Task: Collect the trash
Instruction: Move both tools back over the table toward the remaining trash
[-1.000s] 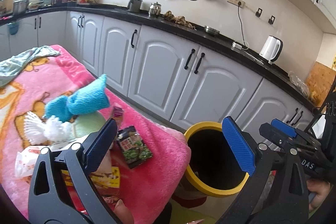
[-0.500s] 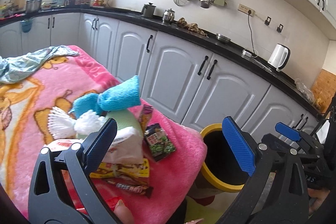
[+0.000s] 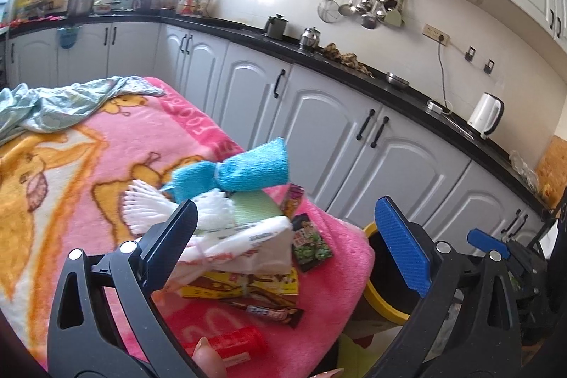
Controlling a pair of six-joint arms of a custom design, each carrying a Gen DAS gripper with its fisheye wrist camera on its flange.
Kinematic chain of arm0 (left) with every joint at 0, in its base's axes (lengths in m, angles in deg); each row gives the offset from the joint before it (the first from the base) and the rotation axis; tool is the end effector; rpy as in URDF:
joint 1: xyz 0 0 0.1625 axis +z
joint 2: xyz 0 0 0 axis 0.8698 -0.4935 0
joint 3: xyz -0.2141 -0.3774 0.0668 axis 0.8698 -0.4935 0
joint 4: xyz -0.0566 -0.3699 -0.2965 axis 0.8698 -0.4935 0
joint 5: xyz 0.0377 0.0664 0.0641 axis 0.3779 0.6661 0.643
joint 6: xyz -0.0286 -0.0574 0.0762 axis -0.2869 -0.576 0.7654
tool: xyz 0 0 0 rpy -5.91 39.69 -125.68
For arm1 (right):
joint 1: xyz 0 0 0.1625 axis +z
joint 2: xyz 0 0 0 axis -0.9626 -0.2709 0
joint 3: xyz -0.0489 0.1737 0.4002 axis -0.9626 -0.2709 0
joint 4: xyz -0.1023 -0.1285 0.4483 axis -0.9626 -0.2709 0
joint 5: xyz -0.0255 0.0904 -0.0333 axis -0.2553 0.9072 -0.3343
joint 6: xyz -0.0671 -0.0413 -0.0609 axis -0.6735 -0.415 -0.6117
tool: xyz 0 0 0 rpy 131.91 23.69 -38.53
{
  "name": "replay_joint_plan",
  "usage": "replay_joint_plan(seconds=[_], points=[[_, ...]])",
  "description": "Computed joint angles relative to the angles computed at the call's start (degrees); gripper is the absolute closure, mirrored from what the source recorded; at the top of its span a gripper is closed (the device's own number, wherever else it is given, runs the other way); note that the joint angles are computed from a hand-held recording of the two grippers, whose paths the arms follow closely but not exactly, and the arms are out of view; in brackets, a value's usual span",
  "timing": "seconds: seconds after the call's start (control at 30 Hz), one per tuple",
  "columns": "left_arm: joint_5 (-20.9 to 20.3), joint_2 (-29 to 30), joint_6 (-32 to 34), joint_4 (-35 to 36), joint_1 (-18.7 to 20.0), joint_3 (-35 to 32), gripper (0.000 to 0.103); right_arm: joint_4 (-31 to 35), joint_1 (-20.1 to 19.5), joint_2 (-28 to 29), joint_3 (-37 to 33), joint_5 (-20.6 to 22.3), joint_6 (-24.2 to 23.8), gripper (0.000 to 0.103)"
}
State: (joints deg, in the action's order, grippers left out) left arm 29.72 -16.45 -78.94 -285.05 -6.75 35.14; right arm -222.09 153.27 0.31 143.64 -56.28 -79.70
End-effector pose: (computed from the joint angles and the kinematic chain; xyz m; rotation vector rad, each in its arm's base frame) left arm -0.3026 -0.7252 -0.0299 0.6387 2.4862 -1.2407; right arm -0.0067 -0.6714 0.2893 0.6141 -2.2587 1.0930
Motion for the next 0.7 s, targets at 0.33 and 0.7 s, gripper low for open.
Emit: replay_joint_plan(seconds=[0.33, 0.7], points=[[2.2, -2.7, -1.7, -2.1, 1.7, 2.7, 0.011, 2.2, 1.5, 1.4, 1.0, -0.7, -1.9, 0.015], [4.0, -5.0, -5.3, -2.1, 3.9, 4.8, 0.011, 4.7, 2.2, 4.0, 0.6, -2.3, -3.5, 0.015]])
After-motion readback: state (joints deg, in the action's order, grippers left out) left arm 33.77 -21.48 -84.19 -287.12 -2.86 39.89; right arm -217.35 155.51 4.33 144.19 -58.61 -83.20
